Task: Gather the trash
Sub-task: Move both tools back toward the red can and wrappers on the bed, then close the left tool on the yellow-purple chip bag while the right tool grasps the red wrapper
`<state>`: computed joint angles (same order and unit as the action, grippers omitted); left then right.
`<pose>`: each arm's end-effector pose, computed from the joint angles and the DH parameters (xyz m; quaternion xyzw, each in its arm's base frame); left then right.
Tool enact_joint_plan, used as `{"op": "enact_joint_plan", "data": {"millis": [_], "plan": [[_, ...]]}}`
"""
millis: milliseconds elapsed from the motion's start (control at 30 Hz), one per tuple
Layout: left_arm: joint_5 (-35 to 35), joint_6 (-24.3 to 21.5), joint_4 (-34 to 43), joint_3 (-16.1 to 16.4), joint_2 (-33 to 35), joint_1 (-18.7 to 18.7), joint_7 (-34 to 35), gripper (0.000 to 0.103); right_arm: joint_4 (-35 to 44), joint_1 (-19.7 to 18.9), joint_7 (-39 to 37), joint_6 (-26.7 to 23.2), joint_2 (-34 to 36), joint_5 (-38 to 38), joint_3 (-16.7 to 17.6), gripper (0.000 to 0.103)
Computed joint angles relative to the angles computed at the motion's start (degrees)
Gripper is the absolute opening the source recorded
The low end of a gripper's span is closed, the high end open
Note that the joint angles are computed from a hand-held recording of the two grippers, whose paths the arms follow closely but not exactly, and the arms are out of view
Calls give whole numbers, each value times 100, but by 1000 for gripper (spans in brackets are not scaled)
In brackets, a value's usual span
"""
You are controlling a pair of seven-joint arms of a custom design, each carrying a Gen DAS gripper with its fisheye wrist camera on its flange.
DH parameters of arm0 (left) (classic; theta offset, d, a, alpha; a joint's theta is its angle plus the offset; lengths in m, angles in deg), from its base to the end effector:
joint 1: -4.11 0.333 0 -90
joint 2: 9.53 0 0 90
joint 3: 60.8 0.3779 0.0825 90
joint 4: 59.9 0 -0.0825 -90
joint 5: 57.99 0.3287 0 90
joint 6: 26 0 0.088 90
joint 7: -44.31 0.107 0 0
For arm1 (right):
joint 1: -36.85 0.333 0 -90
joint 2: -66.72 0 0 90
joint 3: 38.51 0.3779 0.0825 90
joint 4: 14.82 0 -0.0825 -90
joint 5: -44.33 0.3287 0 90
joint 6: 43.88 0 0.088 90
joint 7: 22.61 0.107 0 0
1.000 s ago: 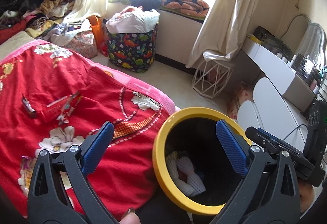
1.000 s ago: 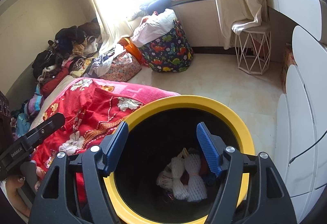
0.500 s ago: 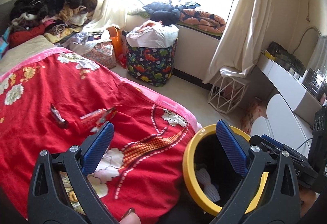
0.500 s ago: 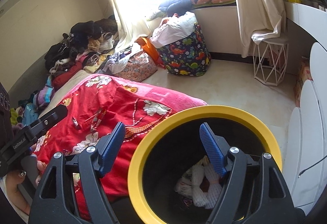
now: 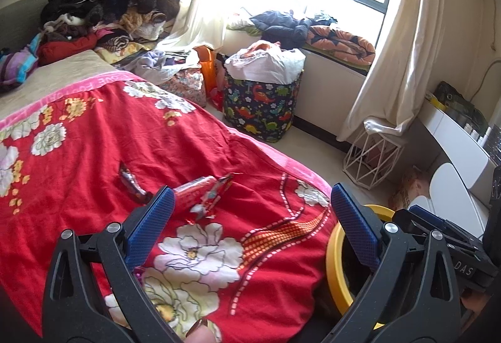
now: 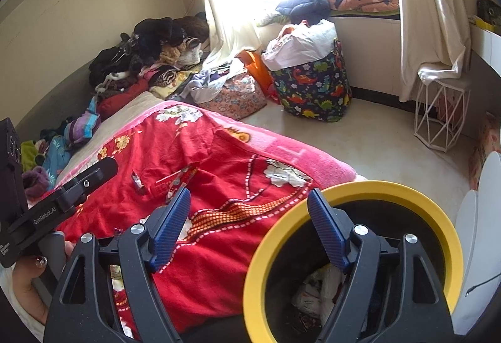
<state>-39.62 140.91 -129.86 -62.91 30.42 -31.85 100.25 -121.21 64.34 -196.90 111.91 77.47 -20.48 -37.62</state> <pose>0.6091 -0.4867 0.5486 -0.5122 0.7108 -0.4512 0.1699 0.5194 0.3171 0.5653 -0.5371 0.7055 -0.2698 0.3755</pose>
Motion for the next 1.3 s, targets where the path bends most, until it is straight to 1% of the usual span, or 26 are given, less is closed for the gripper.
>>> {"op": "enact_joint_plan", "data": {"millis": [67,200,300,400,567,667,767,833,867,900,967,1033,1100,1167,1200,1300], "plan": [[20,26,-69,134,-37,-11,-131,92,200,-16,-258,20,161,153,23,75],[70,-7,-190,331,-103,29,-424,92,581,49,-760,91,482,507,-49,75],[156,-24,-377,416,-195,95,-619,92,963,103,-1279,141,802,932,-119,75],[243,-54,-595,394,-298,195,-685,92,1354,121,-1809,192,1130,1415,-151,75],[322,-102,-1067,329,-487,346,-798,92,2120,128,-2691,127,1707,2212,-146,74],[265,-97,-1307,201,-561,474,-829,92,2564,112,-3190,38,2022,2709,-109,74],[287,-158,-1524,125,-629,527,-765,92,3108,108,-3714,-159,2377,3189,-68,74],[251,-228,-1620,8,-641,602,-653,91,3458,126,-4024,-303,2609,3474,-68,74],[210,-246,-1673,-53,-652,645,-608,88,3721,143,-4195,-469,2773,3633,-65,74],[104,-297,-1719,-198,-659,750,-492,84,3839,157,-4295,-513,2865,3760,-86,74],[-45,-314,-1829,-364,-693,861,-325,81,4266,186,-4543,-762,3141,4057,-96,70],[-128,-296,-1986,-447,-747,918,-156,78,4574,221,-4749,-958,3341,4309,-131,68],[-312,-331,-2046,-595,-751,1025,16,74,5011,263,-4937,-1198,3606,4548,-191,67],[-490,-398,-2084,-674,-754,1076,113,73,5457,278,-5111,-1409,3872,4804,-233,65],[-552,-427,-2096,-680,-760,1070,129,68,5614,287,-5172,-1488,3965,4920,-265,65],[-707,-519,-2128,-730,-761,1080,223,63,6362,317,-5331,-1886,4378,5229,-359,62]]}}
